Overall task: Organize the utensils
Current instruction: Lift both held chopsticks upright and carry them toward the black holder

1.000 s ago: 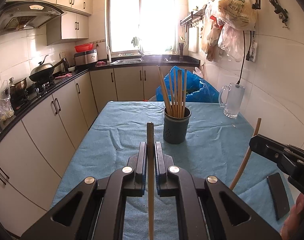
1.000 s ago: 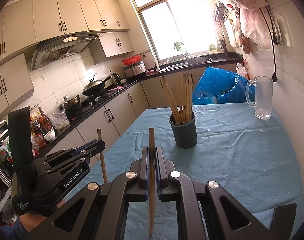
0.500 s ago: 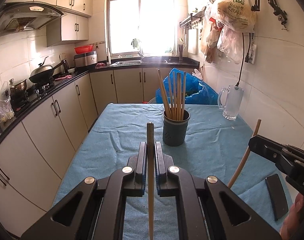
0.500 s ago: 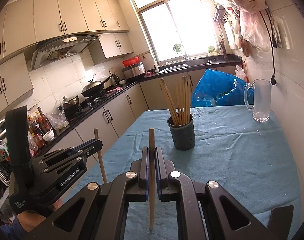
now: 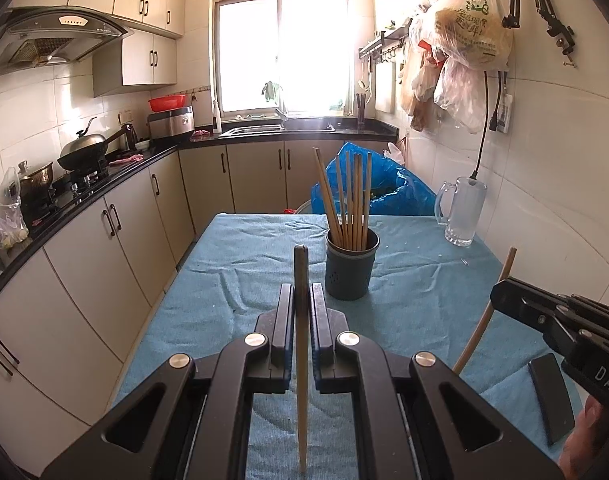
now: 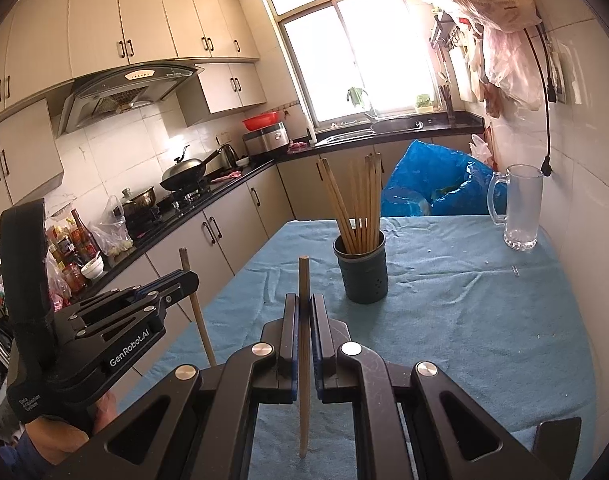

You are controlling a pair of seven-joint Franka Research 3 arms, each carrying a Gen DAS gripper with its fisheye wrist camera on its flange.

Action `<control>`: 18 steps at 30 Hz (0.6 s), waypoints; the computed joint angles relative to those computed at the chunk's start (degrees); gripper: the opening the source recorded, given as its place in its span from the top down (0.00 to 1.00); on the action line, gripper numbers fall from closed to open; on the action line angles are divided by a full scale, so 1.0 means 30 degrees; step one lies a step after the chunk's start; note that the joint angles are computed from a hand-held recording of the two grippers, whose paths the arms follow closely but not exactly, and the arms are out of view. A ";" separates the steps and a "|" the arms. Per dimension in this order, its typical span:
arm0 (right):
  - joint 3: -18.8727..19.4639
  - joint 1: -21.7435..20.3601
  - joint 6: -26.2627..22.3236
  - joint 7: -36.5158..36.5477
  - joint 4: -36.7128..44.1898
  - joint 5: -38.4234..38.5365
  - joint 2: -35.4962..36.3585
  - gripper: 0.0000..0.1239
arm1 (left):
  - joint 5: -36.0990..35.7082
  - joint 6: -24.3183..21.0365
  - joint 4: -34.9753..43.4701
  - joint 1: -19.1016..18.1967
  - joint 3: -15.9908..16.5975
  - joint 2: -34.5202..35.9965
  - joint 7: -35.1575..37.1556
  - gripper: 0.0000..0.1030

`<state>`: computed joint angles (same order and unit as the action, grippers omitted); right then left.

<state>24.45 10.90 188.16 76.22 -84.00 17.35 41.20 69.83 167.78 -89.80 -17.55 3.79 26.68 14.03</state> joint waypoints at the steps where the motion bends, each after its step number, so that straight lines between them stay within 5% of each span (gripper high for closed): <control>1: -0.0072 0.0065 -0.0049 0.0017 0.0035 -0.0007 -0.0007 0.95 | -0.0065 -0.0061 0.0033 -0.0005 -0.0034 0.0004 0.0091 0.93; 18: -0.2404 0.1847 -0.0900 0.0149 0.0854 0.0391 -0.0123 0.95 | -0.0436 -0.0158 0.0395 -0.0122 0.0094 0.0189 0.0368 0.93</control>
<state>17.24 16.44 185.46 76.67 -81.44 18.53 40.83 68.53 167.31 -88.61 -17.91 4.07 27.25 15.13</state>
